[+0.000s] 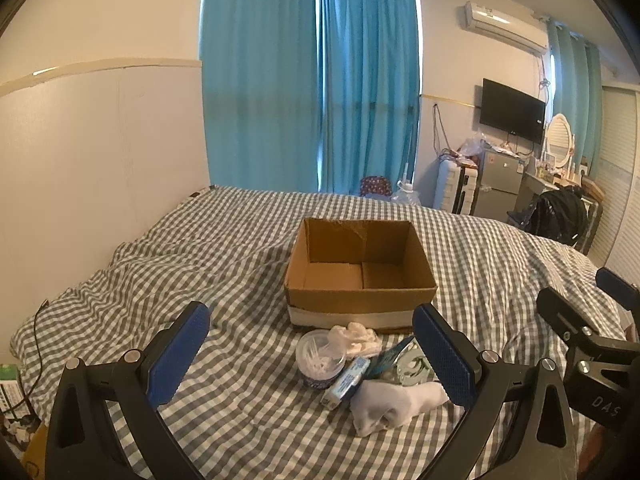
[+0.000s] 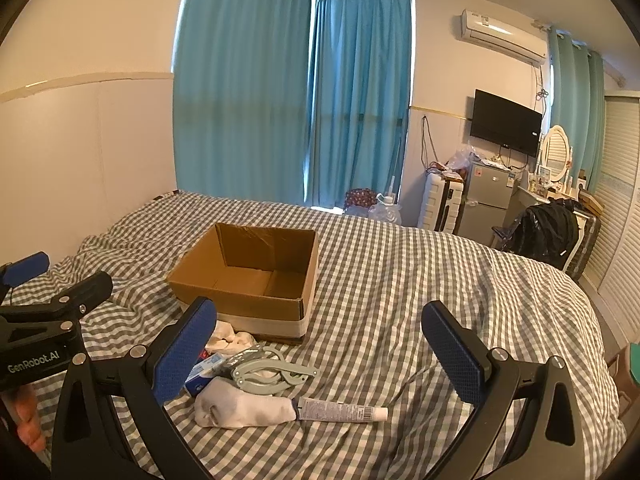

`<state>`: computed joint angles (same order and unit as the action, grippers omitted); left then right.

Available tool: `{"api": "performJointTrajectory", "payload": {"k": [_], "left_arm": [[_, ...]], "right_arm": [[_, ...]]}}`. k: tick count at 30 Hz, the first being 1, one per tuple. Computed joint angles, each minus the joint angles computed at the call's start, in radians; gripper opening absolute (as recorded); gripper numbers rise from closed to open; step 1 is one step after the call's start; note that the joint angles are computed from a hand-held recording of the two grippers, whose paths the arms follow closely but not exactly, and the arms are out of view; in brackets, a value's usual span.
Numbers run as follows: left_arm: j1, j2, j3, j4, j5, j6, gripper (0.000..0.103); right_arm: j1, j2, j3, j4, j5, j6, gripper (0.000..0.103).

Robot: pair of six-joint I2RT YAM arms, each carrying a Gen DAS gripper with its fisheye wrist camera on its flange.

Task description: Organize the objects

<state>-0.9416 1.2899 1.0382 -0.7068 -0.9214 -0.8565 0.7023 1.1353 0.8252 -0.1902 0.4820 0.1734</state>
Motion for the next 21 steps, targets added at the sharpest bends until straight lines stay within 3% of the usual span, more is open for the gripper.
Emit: {"api": "performJointTrajectory", "payload": {"k": [21], "left_arm": [[-0.106,-0.05,0.024,-0.185,-0.072,-0.163,0.103]], "right_arm": [[0.171,-0.084,0.052,-0.138,0.149,0.047,0.103]]}}
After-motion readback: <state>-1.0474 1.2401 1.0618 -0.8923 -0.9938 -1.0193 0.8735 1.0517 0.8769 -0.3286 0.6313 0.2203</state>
